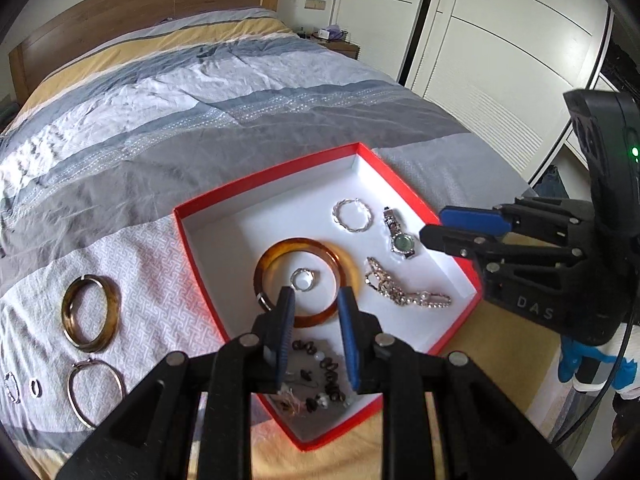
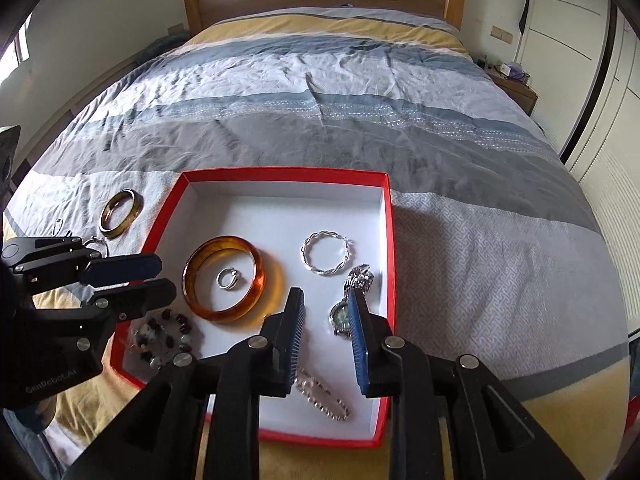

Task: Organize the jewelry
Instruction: 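Withdraw both tools from the box toward the remaining hoops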

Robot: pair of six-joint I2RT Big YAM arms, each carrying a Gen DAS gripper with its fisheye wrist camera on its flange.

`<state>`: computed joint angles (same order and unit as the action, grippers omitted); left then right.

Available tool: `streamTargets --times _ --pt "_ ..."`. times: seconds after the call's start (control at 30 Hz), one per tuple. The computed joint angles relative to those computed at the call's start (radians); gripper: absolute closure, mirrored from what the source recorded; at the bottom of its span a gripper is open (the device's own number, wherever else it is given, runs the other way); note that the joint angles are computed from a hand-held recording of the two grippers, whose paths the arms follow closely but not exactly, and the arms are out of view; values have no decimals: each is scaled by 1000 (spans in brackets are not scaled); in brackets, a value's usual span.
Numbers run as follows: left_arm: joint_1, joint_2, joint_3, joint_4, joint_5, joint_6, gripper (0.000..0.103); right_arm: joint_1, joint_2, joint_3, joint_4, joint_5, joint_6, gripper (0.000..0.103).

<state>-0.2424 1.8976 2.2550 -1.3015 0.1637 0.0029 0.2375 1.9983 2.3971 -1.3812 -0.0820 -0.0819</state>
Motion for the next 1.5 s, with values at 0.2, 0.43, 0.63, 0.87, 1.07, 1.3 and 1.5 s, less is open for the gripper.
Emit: streamTargets --times 0.2,0.43,0.63,0.87,1.07,1.3,1.5 --pt "5 -166 -152 44 -36 -42 82 28 -173 -175 38 -7 32 67" --pt "10 -373 -328 72 -128 -45 82 86 -373 -366 72 -5 69 64" --pt "28 -537 -460 83 -185 -43 82 138 -510 -484 90 10 112 57" --pt "99 -724 -595 65 -215 -34 82 215 -646 -594 114 44 172 42" --pt "246 -867 -670 2 -194 18 82 291 -721 -645 122 80 202 42" --pt "521 -976 -702 -59 -52 74 79 386 -758 -620 126 126 214 42" --pt "688 -982 -697 -75 57 102 76 458 -742 -567 120 152 196 42"
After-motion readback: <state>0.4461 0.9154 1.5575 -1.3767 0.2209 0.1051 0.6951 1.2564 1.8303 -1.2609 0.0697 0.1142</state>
